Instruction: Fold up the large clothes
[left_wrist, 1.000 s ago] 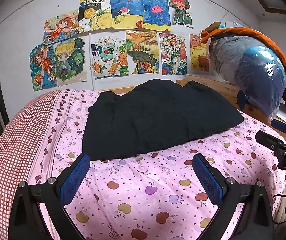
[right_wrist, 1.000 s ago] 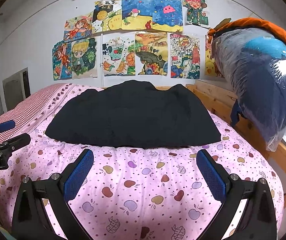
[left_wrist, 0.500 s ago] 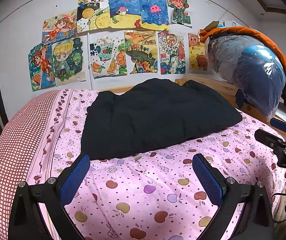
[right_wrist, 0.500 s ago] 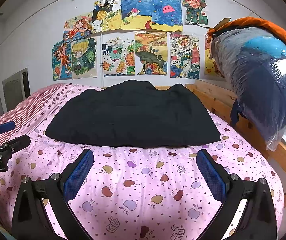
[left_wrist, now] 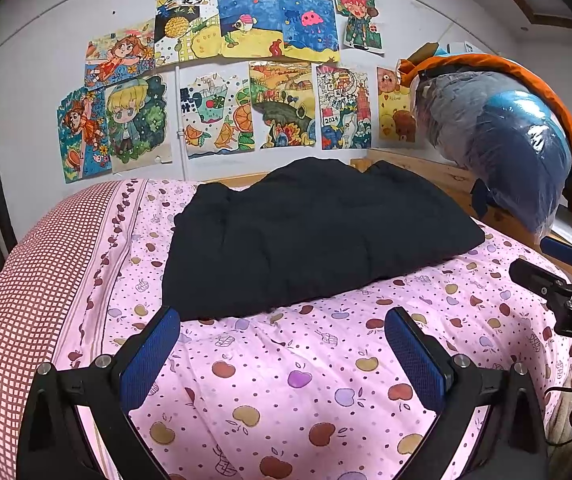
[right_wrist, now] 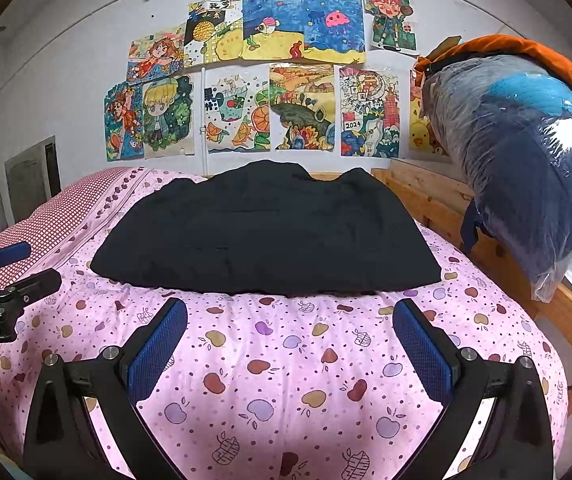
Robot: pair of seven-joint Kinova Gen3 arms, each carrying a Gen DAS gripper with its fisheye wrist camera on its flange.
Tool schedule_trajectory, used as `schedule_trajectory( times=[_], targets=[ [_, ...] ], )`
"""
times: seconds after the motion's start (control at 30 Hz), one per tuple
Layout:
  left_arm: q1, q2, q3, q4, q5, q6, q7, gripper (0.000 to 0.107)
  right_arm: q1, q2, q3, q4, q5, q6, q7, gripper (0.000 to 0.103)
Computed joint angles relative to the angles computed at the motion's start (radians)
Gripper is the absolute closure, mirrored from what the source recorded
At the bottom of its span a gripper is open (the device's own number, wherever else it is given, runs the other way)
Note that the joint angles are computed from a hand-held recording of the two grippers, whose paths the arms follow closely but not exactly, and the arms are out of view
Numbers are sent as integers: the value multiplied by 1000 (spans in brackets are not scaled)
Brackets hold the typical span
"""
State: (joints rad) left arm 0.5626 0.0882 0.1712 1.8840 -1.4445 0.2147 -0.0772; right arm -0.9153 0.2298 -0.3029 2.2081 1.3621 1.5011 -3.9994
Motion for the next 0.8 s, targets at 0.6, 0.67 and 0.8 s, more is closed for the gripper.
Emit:
schedule_trajectory(
  times=[0.6, 0.67, 0.8],
  targets=[
    [-4, 0, 1, 2, -8, -4, 6, 4, -1, 0, -1, 0, -2, 1, -2, 2],
    [-4, 0, 1, 2, -8, -4, 6, 4, -1, 0, -1, 0, -2, 1, -1, 2],
    [-5, 0, 1, 3, -12, -4, 10, 4, -2, 1, -1, 0, -2, 2, -2, 2]
  ],
)
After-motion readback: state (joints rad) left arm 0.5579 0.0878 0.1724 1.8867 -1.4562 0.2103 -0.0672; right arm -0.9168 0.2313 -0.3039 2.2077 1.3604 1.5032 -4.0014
